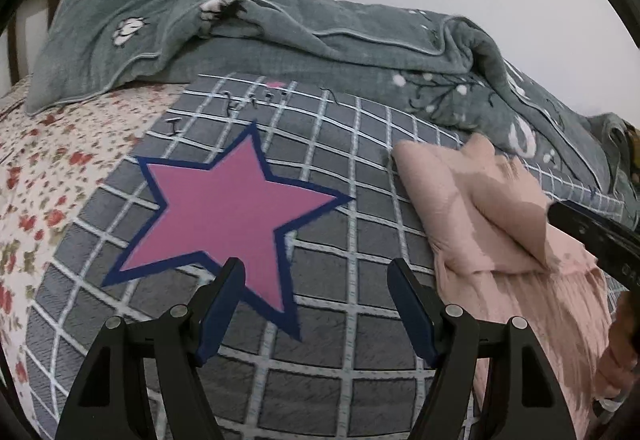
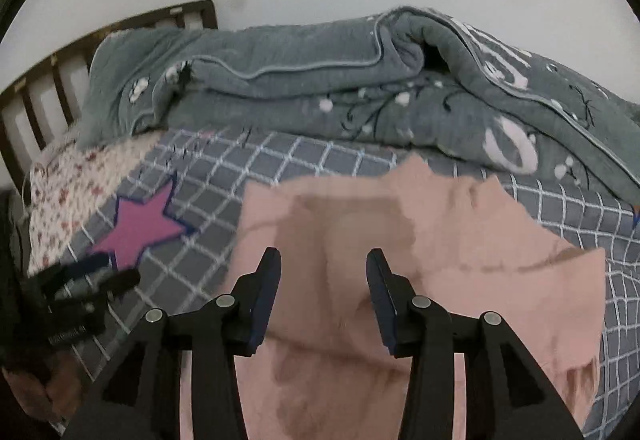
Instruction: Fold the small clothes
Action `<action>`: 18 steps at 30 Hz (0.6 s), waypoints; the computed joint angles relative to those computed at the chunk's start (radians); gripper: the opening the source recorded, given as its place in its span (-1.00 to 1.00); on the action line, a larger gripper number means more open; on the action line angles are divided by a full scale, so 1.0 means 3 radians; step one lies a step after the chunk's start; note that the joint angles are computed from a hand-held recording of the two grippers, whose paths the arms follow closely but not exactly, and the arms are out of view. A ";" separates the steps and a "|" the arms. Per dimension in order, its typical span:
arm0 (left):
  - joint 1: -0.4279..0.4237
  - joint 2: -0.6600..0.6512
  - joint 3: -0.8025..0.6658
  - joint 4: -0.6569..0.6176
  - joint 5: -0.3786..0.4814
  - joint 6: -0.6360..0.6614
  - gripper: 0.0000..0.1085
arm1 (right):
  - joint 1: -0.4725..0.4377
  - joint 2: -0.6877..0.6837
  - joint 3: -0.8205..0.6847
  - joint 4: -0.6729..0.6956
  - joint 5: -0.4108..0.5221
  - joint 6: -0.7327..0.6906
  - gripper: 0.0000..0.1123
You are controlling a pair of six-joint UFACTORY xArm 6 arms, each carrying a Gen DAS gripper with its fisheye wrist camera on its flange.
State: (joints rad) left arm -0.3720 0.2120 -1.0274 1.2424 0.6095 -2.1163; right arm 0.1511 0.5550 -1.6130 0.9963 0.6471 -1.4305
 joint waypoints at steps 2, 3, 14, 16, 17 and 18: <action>0.0014 0.0087 -0.0104 0.0063 -0.0093 -0.0005 0.32 | -0.0121 -0.0032 0.0032 0.0042 0.0036 -0.0100 -0.22; 0.0022 0.0117 -0.0143 0.0092 -0.0134 -0.0026 0.32 | -0.0170 -0.0033 0.0027 0.0076 0.0017 -0.0145 -0.19; 0.0048 0.0889 -0.1285 -0.0068 -0.0691 0.0591 0.32 | -0.0855 0.0690 -0.0945 -0.0433 -0.0344 0.0229 -0.10; 0.0016 0.1091 -0.1565 -0.0361 -0.0694 0.0978 0.32 | -0.0937 0.0825 -0.1124 -0.0512 -0.0228 0.0302 -0.10; -0.0003 0.1201 -0.1719 -0.0507 -0.0673 0.1165 0.32 | -0.0959 0.0892 -0.1204 -0.0568 -0.0172 0.0344 -0.10; -0.0032 0.1330 -0.1903 -0.0682 -0.0616 0.1378 0.32 | -0.0968 0.0945 -0.1257 -0.0608 -0.0135 0.0365 -0.10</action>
